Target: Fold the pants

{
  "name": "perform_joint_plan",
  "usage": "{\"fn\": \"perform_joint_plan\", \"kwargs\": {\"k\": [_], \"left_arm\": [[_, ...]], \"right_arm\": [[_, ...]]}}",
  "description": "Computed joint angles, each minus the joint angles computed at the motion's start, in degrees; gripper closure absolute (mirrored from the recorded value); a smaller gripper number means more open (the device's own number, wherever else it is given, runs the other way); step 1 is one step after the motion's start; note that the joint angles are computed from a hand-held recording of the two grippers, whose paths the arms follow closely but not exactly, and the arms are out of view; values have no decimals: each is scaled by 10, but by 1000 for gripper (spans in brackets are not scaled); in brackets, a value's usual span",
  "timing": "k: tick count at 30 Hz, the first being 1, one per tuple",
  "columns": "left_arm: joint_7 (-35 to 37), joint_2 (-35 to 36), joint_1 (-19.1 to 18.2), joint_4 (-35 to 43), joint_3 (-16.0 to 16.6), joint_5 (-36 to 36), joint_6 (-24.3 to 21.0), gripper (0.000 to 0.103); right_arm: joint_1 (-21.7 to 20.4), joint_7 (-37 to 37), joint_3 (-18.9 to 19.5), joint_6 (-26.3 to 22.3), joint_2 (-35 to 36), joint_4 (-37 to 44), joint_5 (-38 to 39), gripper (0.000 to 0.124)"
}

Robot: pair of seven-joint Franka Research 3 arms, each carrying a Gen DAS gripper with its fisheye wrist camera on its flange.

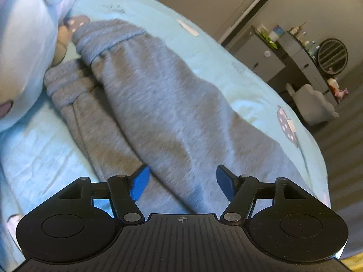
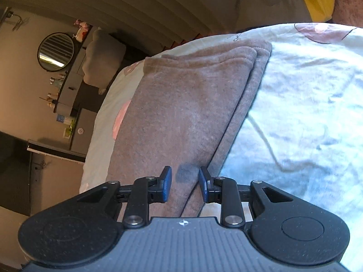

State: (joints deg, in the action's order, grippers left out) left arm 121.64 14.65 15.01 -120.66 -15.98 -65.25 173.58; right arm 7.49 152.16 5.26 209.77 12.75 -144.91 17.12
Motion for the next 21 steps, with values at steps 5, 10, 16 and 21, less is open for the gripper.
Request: {"fn": "perform_joint_plan", "kwargs": {"k": [5,10,16,21], "left_arm": [[-98,22,-23,13,26,95,6,21],[-66,28,28,16,-34,35,8,12],[-43,22,38,16,-43,-1,-14,12],[-76,22,5,12,-11,34,-16,12]], "right_arm": [[1,-14,0,-13,1,12,2,97],[-1,-8,3,-10,8,16,3,92],[13,-36,-4,-38,-3,19,29,91],[5,-19,4,-33,8,23,27,91]]}}
